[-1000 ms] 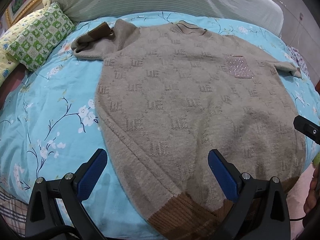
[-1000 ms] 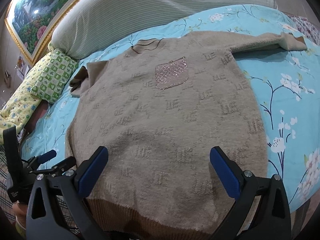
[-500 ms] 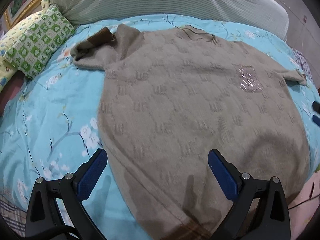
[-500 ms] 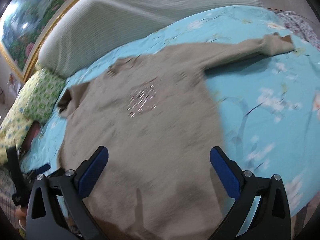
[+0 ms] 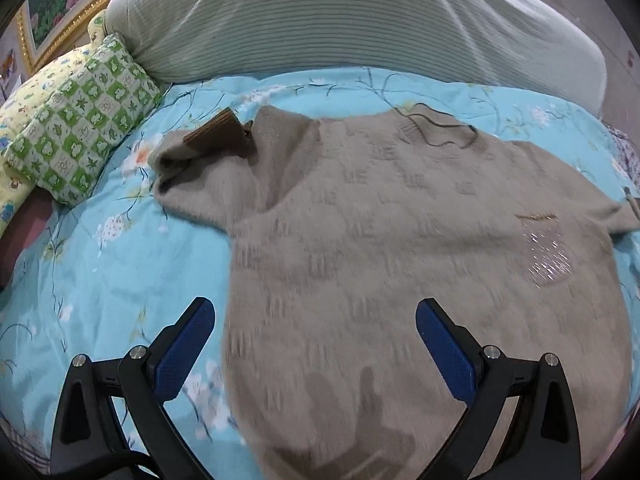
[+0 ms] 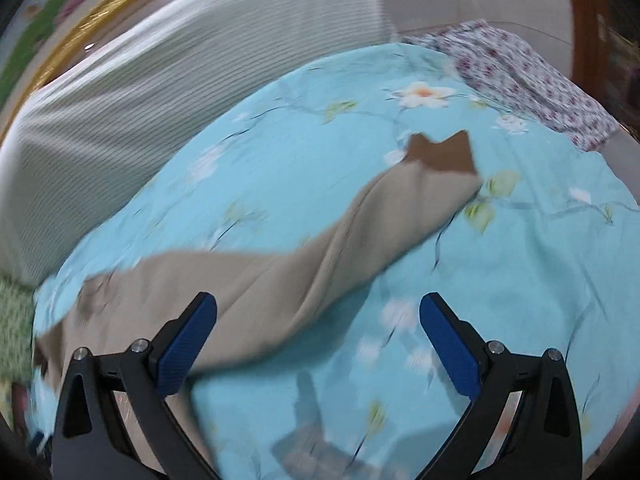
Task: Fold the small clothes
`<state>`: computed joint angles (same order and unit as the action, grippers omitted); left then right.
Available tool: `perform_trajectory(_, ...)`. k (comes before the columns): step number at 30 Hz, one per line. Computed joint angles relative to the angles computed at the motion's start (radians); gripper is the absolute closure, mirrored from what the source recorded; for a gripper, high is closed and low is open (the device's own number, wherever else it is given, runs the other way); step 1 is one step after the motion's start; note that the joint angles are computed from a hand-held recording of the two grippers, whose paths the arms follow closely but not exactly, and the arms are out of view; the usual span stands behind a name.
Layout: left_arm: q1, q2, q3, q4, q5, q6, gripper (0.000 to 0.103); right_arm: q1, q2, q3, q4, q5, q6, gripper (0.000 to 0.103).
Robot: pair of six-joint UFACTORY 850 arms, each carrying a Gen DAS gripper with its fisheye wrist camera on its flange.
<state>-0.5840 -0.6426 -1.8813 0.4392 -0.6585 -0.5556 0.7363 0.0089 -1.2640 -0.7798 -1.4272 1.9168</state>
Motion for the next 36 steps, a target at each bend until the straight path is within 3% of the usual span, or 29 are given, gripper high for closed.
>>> perform_trajectory(2,0.007,-0.044,-0.054,-0.022,-0.028,0.018,0.002,-0.057,-0.015,-0.01,0.013,-0.027,-0.077,0.011)
perform_trajectory(4,0.015,-0.092,-0.115,-0.051,-0.058,0.042,0.002,-0.123,-0.015,0.001,0.047,-0.003,-0.124,0.014)
perform_trajectory(7,0.023,-0.158,-0.206,-0.08,-0.113,0.069,0.002,-0.208,-0.001,0.042,0.102,0.019,-0.165,0.03)
perform_trajectory(10,0.036,-0.193,-0.251,-0.134,-0.122,0.102,0.002,-0.213,0.028,0.076,0.079,0.028,-0.14,0.048)
perform_trajectory(12,0.041,-0.209,-0.271,-0.158,-0.124,0.117,0.002,-0.195,0.037,0.073,0.047,0.031,-0.121,0.077)
perform_trajectory(15,0.046,-0.237,-0.307,-0.183,-0.131,0.132,0.002,-0.166,0.042,0.067,-0.011,0.046,-0.084,0.097)
perform_trajectory(18,0.047,-0.234,-0.301,-0.199,-0.133,0.139,0.002,-0.102,0.039,0.048,-0.118,0.147,-0.029,0.097)
perform_trajectory(22,0.051,-0.199,-0.252,-0.229,-0.096,0.158,0.002,-0.049,-0.052,-0.049,-0.19,0.29,-0.062,0.097)
perform_trajectory(25,0.056,-0.161,-0.195,-0.258,-0.059,0.174,0.002,-0.044,-0.15,-0.14,-0.193,0.467,-0.099,0.097)
perform_trajectory(30,0.07,-0.106,-0.112,-0.317,-0.015,0.196,0.002,-0.053,-0.383,-0.358,-0.099,0.747,-0.238,0.097)
perform_trajectory(33,0.094,-0.077,-0.067,-0.45,0.011,0.284,0.002,-0.048,-0.52,-0.491,-0.006,0.83,-0.349,0.097)
perform_trajectory(36,0.119,-0.054,-0.027,-0.596,0.032,0.381,0.002,-0.05,-0.619,-0.578,0.148,0.855,-0.508,0.097)
